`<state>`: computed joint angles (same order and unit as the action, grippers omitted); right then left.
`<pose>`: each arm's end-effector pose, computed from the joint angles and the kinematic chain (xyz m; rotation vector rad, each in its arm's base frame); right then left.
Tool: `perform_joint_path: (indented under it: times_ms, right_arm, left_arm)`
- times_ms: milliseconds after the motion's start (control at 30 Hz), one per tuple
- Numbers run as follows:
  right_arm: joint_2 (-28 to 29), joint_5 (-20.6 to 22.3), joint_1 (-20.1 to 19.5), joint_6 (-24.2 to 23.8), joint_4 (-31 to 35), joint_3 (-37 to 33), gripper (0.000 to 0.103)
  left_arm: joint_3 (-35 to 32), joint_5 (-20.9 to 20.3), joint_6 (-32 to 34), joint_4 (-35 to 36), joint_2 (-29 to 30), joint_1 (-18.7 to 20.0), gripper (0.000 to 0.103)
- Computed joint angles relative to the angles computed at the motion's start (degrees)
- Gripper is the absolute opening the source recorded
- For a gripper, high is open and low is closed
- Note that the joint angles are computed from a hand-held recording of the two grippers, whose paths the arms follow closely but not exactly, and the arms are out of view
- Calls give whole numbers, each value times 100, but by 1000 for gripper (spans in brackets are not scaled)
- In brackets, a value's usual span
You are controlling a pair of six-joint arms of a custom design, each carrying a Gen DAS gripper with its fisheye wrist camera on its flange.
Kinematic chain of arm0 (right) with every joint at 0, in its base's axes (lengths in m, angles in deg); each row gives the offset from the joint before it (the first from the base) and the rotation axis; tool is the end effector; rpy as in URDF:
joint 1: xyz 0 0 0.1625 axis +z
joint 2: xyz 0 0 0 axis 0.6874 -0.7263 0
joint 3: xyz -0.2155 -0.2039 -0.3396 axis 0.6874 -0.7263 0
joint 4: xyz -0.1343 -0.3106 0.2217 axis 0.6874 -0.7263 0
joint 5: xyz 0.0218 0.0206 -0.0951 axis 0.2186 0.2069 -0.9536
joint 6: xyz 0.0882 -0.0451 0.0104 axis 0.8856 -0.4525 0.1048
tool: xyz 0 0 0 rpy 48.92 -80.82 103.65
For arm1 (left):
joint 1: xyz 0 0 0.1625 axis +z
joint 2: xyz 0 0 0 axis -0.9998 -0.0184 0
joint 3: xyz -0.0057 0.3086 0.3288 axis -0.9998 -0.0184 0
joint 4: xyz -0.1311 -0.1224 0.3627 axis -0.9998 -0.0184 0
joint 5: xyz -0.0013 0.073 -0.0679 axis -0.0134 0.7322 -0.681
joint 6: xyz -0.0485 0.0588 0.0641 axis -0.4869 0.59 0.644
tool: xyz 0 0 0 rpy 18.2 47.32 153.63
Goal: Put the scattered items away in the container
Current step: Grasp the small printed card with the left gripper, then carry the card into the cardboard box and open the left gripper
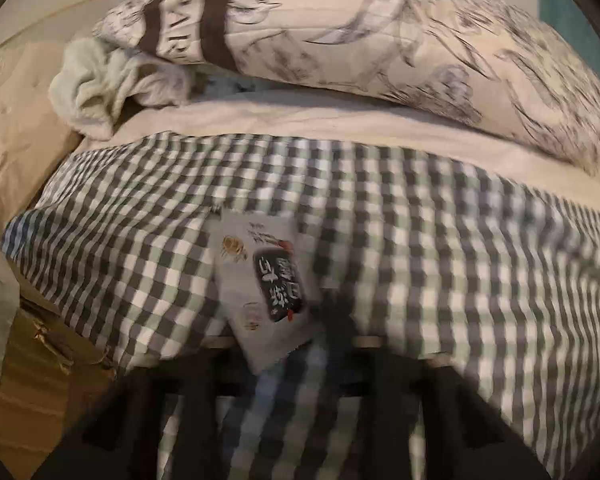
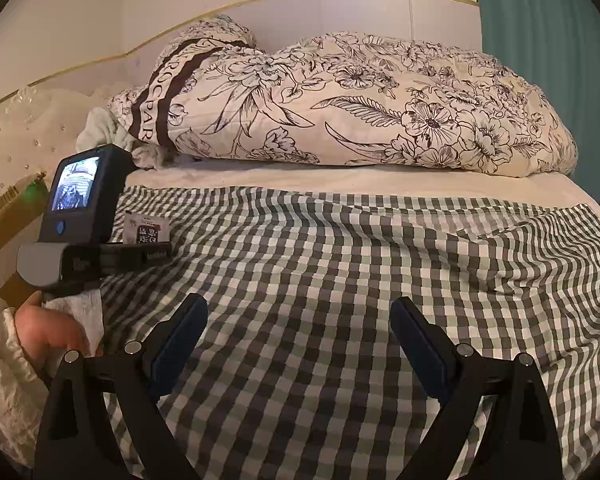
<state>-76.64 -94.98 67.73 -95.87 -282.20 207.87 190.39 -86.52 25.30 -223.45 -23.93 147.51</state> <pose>0.2631 -0.4289 -0.0041 0.8608 -2.3520 0.9517 -0.0477 -0.5068 0.2472 0.0168 2.0927 -0.8237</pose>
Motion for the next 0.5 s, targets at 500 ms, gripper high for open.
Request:
perform_joint_path:
  times_ms: [500]
  right_arm:
    - [-803, -478, 742, 1264, -5, 1172, 93]
  left_arm:
    - [1099, -372, -1804, 2807, -2362, -2277, 6]
